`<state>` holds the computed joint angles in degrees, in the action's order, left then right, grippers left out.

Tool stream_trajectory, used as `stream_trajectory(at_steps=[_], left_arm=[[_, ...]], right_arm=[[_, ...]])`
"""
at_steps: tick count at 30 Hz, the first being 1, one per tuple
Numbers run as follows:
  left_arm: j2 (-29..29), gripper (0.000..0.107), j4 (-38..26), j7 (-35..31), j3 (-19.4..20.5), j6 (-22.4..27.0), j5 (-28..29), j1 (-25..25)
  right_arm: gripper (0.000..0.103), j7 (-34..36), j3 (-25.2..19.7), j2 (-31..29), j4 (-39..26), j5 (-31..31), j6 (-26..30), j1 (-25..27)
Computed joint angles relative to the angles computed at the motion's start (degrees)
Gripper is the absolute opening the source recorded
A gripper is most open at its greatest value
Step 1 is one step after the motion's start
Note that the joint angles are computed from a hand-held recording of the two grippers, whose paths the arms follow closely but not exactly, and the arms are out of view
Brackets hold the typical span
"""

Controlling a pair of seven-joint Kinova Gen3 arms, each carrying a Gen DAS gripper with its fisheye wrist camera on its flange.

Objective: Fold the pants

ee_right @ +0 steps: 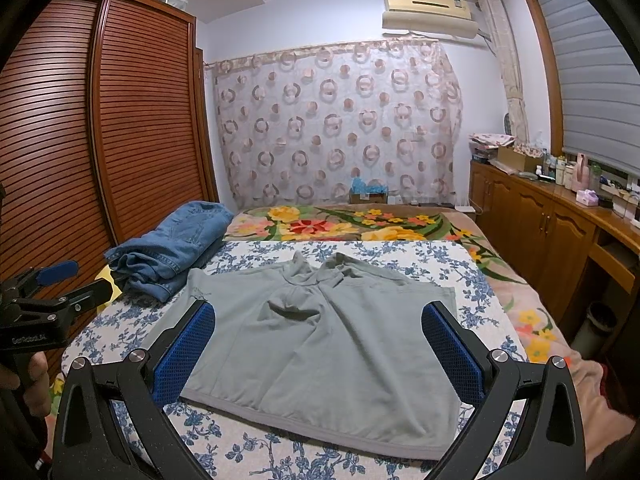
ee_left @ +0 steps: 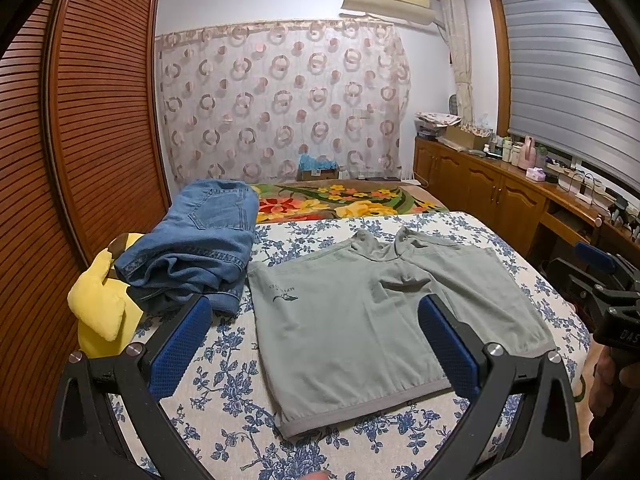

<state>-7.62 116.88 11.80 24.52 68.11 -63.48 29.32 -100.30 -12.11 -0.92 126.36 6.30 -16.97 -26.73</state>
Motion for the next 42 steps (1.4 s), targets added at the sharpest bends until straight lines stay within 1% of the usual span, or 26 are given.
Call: stream_trajectory(at_steps=[9,13,23,24,32,33,36,38,42], left_arm=[[0.17,0.103,-0.33,-0.04,-0.02,0.42,-0.16,0.22],[0.15,0.103,-0.39,-0.07,-0.02,0.44,-0.23,0.28],[0.27,0.103,-0.22,0.36,0.04,0.68,-0.45,0.51],[0.28,0.103,-0.13,0.49,0.05,0.66,-0.55,0.54],[0.33,0.103,-0.12,0.62,0.01,0.84,-0.60,0.72],[0.32,0.103,-0.04,0.69,-0.01,0.78,-0.65,0.73],[0.31,0.103,0.00,0.75,-0.02,0.77,-0.70,0.76],[0.31,0.103,-0.01,0.77,-0.03,0.78,-0.71,0.76],[0.28,0.103,0.02,0.73,-0.03,0.76,-0.68,0.78]], right_arm=[[0.103,-0.25,0.07,-0.02,0.18,0.31,-0.39,0.00],[0.103,0.68,-0.07,-0.10,0.34,-0.50,-0.60,-0.04],[0.103,-0.05,0.12,-0.18,0.52,0.30,-0.84,-0.01],[0.103,0.64,-0.05,-0.18,0.48,-0.40,-0.74,-0.03],[0.103,-0.42,0.18,-0.29,0.64,0.79,-0.94,0.00],[0.103,0.19,0.03,-0.23,0.57,0.11,-0.89,-0.01],[0.103,-0.26,0.12,-0.28,0.58,0.60,-0.82,-0.01],[0.103,0.73,-0.10,-0.29,0.53,-0.47,-0.74,-0.05],[0.103,-0.10,0.08,-0.41,0.61,0.41,-0.85,-0.09]])
